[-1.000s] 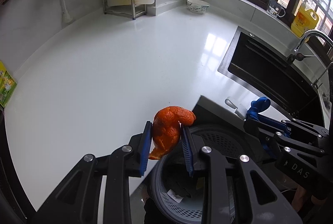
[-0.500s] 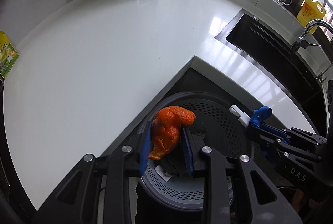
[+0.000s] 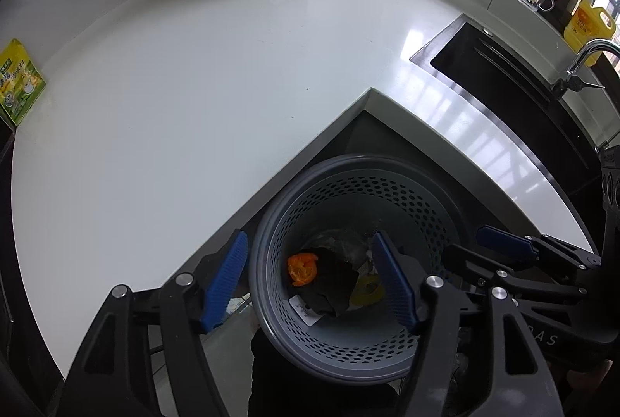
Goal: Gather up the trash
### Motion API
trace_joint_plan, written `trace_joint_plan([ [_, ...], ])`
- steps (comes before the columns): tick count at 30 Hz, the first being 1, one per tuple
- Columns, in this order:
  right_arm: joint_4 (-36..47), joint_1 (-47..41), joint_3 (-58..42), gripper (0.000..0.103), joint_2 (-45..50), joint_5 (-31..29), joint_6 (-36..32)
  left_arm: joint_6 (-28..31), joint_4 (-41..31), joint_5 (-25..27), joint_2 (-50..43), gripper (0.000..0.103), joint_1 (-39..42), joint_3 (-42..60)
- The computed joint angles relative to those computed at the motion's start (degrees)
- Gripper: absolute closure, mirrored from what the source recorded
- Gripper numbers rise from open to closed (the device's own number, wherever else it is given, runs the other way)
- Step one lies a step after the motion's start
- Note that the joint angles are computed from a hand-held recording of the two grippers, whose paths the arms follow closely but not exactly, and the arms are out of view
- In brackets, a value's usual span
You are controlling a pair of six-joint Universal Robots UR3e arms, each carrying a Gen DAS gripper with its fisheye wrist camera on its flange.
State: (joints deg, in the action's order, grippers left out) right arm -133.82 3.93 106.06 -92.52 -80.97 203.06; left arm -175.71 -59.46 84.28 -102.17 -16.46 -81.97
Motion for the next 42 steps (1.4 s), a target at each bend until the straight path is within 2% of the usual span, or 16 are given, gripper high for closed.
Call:
trace_joint_plan([
  [7, 0.9, 0.4, -0.4, 0.045, -1.1, -0.1, 0.5, -1.0, 1.0, 2.0, 1.7, 0.03, -0.5, -1.2],
  [27, 5.1, 1.9, -2.7, 0.038, -5.6, -2.7, 0.8, -2.2, 0.2, 4.7, 4.0, 0.023, -1.7, 2.0],
  [42, 6.8, 2.1, -3.1, 0.035, -8.6, -3.9, 0.5, -3.4, -0.3, 6.7, 4.6, 0.01, -3.1, 4.2],
])
